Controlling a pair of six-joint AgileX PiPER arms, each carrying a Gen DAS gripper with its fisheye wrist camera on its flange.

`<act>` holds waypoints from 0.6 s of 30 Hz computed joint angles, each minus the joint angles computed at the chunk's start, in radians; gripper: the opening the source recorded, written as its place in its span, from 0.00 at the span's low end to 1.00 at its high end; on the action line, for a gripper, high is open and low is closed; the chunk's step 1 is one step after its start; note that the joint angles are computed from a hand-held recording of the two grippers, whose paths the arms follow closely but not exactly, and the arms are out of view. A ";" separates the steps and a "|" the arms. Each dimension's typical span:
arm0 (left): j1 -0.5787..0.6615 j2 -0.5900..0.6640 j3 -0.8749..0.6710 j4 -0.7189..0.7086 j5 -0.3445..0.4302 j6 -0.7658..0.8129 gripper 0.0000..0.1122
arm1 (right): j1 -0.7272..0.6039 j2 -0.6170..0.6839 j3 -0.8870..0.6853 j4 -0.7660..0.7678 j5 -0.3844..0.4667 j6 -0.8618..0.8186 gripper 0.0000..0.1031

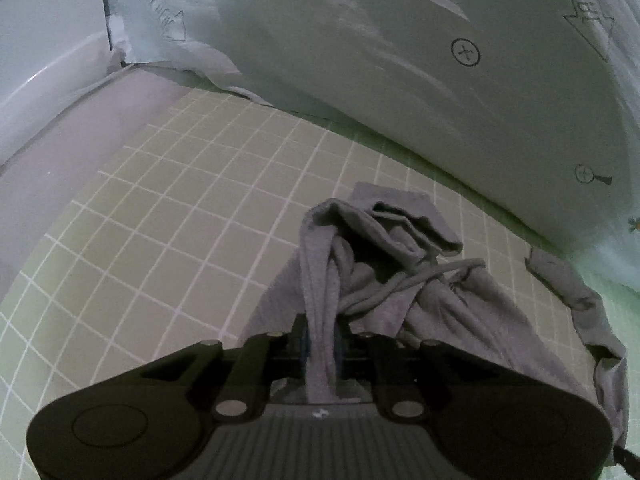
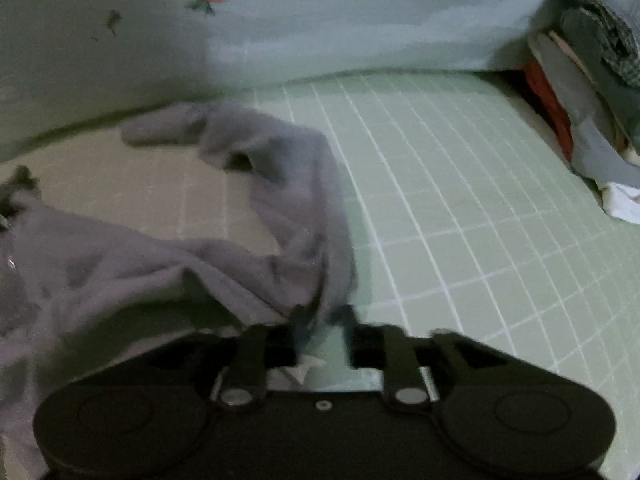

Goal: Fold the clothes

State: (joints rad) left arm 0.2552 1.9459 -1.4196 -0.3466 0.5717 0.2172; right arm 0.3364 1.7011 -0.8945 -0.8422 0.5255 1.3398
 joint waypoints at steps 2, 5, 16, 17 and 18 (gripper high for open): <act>-0.003 0.004 -0.016 0.017 0.001 -0.021 0.27 | -0.011 -0.007 -0.004 -0.071 -0.035 0.081 0.61; -0.006 0.020 -0.051 0.043 0.007 -0.040 0.35 | -0.028 0.003 -0.033 -0.157 -0.053 0.197 0.78; -0.014 0.217 -0.330 0.090 0.122 -0.092 0.51 | -0.154 0.251 -0.340 0.068 -0.056 -0.175 0.80; -0.018 0.240 -0.362 0.094 0.135 -0.101 0.51 | -0.159 0.279 -0.372 0.100 -0.054 -0.227 0.81; -0.021 0.264 -0.396 0.099 0.150 -0.118 0.51 | -0.162 0.313 -0.414 0.133 -0.041 -0.279 0.81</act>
